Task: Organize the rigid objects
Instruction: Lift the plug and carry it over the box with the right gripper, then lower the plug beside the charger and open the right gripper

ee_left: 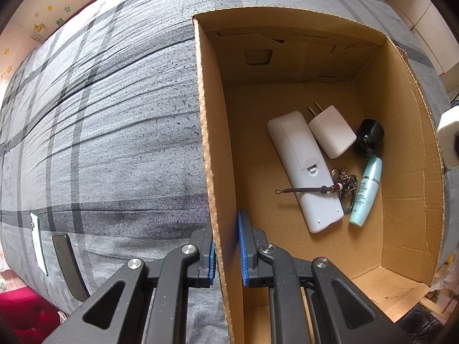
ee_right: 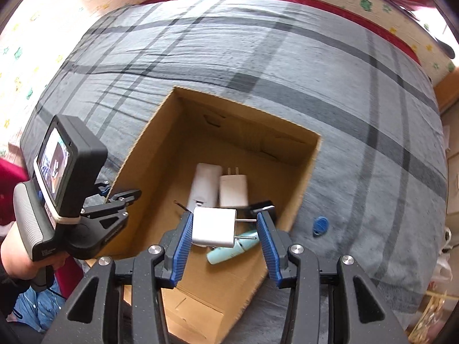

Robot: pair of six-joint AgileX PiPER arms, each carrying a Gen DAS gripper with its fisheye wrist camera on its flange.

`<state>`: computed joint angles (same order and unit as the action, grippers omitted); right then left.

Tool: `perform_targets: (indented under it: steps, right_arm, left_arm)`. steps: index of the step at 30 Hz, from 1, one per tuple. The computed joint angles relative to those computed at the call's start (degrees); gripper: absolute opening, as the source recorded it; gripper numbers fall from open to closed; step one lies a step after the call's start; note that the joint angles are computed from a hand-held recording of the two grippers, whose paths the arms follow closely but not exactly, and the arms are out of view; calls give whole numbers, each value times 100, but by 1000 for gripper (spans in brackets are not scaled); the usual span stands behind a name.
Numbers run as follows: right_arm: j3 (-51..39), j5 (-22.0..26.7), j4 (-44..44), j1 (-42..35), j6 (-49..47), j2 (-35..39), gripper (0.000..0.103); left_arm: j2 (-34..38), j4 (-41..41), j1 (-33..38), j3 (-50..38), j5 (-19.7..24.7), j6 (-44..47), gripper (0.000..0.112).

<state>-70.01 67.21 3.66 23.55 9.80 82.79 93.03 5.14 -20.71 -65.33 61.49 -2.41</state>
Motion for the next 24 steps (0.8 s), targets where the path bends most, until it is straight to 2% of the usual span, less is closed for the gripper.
perform_targets:
  steps: [24]
  right_arm:
    - [343, -824, 65, 367, -9, 1225, 48]
  left_arm:
    - [-13, -144, 126, 50, -50, 133, 13]
